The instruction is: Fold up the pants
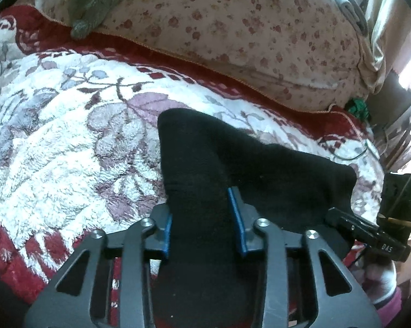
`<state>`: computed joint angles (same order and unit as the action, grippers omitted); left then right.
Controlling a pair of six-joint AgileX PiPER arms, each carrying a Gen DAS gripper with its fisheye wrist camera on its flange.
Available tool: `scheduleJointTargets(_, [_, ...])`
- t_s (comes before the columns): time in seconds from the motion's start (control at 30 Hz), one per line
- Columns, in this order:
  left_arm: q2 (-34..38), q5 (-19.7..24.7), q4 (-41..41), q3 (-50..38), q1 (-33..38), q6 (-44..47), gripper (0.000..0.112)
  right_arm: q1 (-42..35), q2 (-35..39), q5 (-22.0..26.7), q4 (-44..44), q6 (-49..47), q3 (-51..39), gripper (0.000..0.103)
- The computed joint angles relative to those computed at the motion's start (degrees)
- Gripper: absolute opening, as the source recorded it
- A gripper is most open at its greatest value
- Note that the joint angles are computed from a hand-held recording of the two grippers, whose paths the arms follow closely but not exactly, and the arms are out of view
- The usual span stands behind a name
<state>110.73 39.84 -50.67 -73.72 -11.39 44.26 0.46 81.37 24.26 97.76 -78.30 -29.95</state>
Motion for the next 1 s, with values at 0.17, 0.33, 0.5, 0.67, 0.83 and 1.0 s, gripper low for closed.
scheduleJointTargets(0.17, [-1.8,0.2,1.6,-1.2,1.7,-0.7,0.027,2.8,0.5,-0.8,-6.1,6.4,-5.2,0.043])
scheduleJointTargets(0.33, [-2.8,1.4,5.8,-5.1,5.4,-4.2,0.027,8.1,5.8,-2.6,-8.2,9.9,-13.7,0.042])
scheduleJointTargets(0.5, [-2.4,1.9,10.0,-9.4,9.5,-7.0,0.027,12.7,13.0,-3.3,-8.7,11.9,-23.3,0.042])
scheduleJointTargets(0.67, [0.2,2.9,13.0,-14.9,13.4,-8.7,0.027,16.2,21.7,-3.2,-11.1,16.5,-34.2,0.042])
scheduleJointTargets(0.83, [4.2,3.7,14.7,-20.5,16.7,-9.0,0.027,18.4,30.2,-2.5,-17.3,25.5,-45.4,0.042])
scheduleJointTargets(1.0, [9.6,6.4,16.4,-27.8,19.5,-11.8,0.027,19.8,36.9,-1.2,-25.6,35.2,-55.0,0.043])
